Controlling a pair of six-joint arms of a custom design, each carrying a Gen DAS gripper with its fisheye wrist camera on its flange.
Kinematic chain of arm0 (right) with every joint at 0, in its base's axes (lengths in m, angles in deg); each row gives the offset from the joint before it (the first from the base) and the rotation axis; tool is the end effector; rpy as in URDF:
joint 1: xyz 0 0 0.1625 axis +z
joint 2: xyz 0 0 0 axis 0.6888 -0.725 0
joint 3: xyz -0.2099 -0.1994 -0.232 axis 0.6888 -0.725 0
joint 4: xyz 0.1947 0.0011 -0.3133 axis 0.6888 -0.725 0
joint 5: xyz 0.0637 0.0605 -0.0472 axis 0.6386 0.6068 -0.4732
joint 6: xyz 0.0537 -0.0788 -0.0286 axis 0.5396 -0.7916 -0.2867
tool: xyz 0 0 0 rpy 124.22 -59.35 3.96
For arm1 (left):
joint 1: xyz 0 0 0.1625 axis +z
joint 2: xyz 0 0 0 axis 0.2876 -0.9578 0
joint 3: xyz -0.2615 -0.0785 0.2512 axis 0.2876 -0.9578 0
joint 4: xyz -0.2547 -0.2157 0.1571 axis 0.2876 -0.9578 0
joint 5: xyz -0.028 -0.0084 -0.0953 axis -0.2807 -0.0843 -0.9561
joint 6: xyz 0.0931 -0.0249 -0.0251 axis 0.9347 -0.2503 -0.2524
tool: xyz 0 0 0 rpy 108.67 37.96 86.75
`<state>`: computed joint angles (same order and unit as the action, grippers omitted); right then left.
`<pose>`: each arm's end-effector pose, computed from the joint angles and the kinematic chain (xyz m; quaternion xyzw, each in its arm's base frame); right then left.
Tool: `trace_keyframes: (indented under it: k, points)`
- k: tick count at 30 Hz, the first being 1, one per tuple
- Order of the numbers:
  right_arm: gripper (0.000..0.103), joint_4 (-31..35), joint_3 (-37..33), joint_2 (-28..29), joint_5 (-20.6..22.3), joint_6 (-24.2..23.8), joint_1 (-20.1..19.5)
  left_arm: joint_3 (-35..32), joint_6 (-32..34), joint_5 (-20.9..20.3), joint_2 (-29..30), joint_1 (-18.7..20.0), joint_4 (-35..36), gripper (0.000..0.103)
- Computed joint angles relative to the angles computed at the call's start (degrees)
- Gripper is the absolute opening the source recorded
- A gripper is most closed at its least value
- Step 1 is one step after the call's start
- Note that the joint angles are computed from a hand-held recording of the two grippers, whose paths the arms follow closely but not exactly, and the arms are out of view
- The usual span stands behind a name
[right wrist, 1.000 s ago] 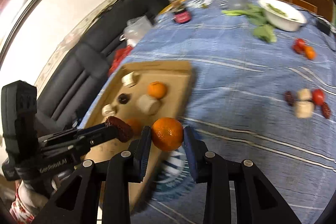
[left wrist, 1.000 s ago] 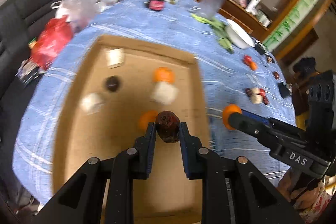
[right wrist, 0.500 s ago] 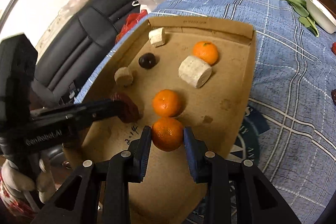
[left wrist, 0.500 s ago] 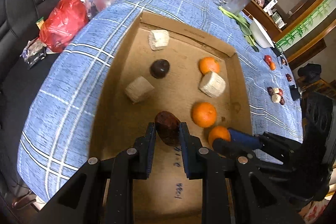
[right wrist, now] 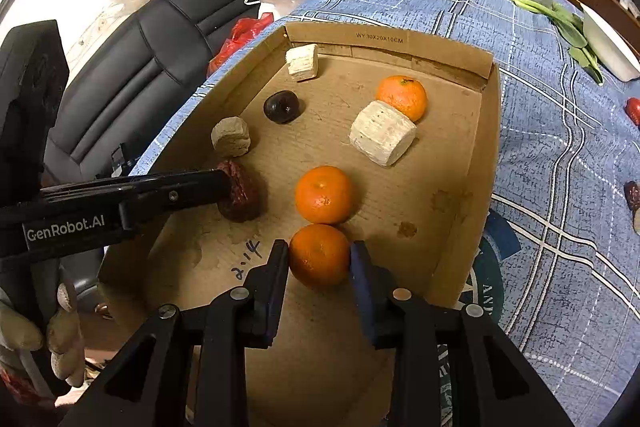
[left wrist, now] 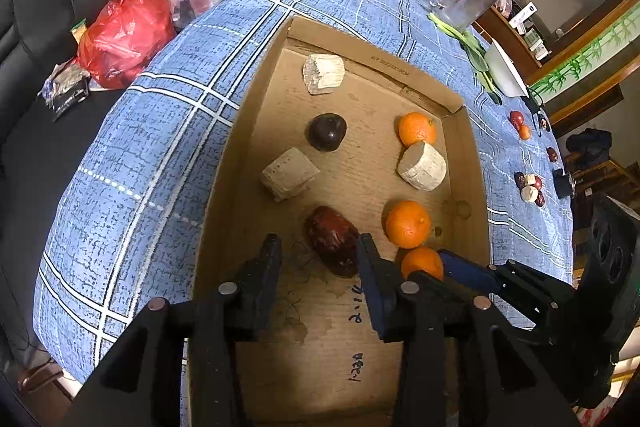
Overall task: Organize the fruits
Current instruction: 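Lower the red date and orange into the cardboard tray and open both tools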
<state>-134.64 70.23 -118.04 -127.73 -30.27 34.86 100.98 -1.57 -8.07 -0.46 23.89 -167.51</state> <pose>0.0310 -0.3528 0.1814 0.0829 -0.9488 0.1951 0.2341 -0.2370 -0.4289 -0.0155 0.1566 0.9669 -0.0886 0.1808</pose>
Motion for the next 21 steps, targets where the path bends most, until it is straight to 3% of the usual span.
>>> trace_keyframes:
  k: [3, 8, 14, 21]
  points:
    - [0.036, 0.9, 0.0, -0.8, 0.7, 0.6, -0.2, 0.2, -0.2, -0.4, -0.7, 0.0, 0.0, 0.044]
    - [0.049, 0.5, 0.7, -2.6, 1.0, 1.4, 0.9, 0.9, -0.2, 0.5, -2.4, -1.1, -0.8, 0.054]
    - [0.049, -3.4, 2.6, -5.7, 1.0, 2.2, 1.2, 0.3, -0.8, 3.4, -3.3, -3.2, -0.2, 0.071]
    - [0.051, -3.2, 6.3, -15.9, 2.0, 3.4, -4.6, -2.5, -0.3, 6.1, -0.1, -7.7, 2.6, 0.071]
